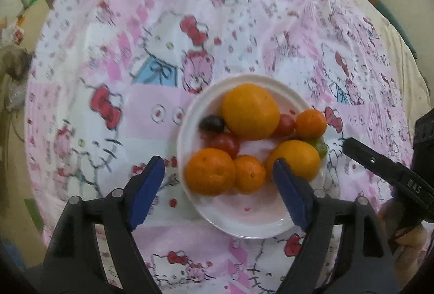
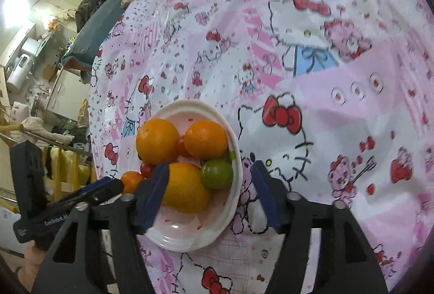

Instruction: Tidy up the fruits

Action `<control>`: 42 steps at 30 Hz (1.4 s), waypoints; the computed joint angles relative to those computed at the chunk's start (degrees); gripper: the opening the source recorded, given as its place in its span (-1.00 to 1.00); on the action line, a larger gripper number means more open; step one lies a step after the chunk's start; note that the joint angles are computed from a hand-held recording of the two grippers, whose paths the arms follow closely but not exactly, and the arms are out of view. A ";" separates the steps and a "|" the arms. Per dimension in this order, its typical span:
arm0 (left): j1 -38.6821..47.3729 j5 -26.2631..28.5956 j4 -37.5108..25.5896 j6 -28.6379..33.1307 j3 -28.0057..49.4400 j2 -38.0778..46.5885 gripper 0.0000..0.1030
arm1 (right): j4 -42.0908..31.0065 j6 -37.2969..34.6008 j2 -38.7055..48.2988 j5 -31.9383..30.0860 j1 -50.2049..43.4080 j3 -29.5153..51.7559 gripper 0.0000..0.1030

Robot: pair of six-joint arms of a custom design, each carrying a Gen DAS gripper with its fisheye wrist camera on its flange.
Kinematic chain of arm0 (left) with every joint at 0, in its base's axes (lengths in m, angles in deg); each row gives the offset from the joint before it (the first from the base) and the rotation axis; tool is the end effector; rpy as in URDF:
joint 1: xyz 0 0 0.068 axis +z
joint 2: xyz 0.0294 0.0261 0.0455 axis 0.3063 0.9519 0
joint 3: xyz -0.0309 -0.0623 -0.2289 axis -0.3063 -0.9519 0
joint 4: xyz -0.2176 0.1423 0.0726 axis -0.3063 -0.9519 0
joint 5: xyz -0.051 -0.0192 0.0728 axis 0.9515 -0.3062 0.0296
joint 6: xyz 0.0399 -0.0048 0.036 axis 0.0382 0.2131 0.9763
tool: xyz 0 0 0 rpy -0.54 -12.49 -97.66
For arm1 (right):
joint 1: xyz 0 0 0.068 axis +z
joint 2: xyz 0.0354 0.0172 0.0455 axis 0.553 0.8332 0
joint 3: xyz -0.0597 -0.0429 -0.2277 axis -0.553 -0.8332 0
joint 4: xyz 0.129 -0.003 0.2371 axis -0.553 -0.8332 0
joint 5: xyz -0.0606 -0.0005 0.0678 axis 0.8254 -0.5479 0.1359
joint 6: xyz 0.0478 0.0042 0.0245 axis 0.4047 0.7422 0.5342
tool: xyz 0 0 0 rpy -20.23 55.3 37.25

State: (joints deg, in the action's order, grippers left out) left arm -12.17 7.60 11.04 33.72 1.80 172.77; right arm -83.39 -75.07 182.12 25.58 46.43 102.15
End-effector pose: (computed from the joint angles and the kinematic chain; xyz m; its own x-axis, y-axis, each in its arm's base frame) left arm 0.2622 -0.1480 0.2078 -0.8980 -0.3089 -0.3134 -0.2506 0.9444 -0.2128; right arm 0.3371 0.0962 0.1791 -0.9467 -0.0541 -0.3175 -0.2298 0.8042 0.5481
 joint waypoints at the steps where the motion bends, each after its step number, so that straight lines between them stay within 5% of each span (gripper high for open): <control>1: -0.27 -0.86 -0.17 0.08 -0.27 -0.73 0.54 | 0.01 -0.24 -0.80 0.31 0.28 -0.32 0.41; 3: -1.14 -3.07 -1.03 0.03 -0.53 -2.07 0.54 | 0.65 -0.88 -3.83 1.83 1.35 -2.00 0.63; 12: -7.82 -11.05 -5.07 -0.02 -1.86 -8.94 0.54 | 1.95 -0.25 -20.99 7.43 5.54 -11.18 0.92; 14: -9.27 -12.20 -6.20 -0.48 -2.51 -11.26 0.73 | 1.91 1.05 -24.57 7.65 5.61 -13.43 1.00; 16: -11.56 -14.53 -7.93 -1.78 -3.35 -13.63 0.99 | 1.38 1.70 -27.50 8.41 5.94 -15.18 1.00; 24: -22.30 -25.23 -17.24 -12.67 -4.76 -22.94 0.99 | -1.92 2.09 -43.13 17.70 10.44 -22.41 1.00; 30: -34.71 -35.84 -27.24 -24.52 -2.27 -22.15 0.99 | -3.77 4.35 -53.51 23.56 15.17 -26.36 1.00; 38: -41.91 -40.99 -33.37 -37.22 -2.50 -20.94 0.99 | -3.85 8.56 -59.67 39.23 26.78 -30.77 1.00; 42: -40.93 -40.66 -31.25 -36.80 -4.42 -21.27 0.99 | -2.08 9.21 -57.84 42.77 28.27 -32.24 1.00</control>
State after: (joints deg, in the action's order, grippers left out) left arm -53.10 -33.06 -20.21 -3.07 -2.62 151.49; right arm -85.47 -65.85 124.28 68.35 74.71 69.91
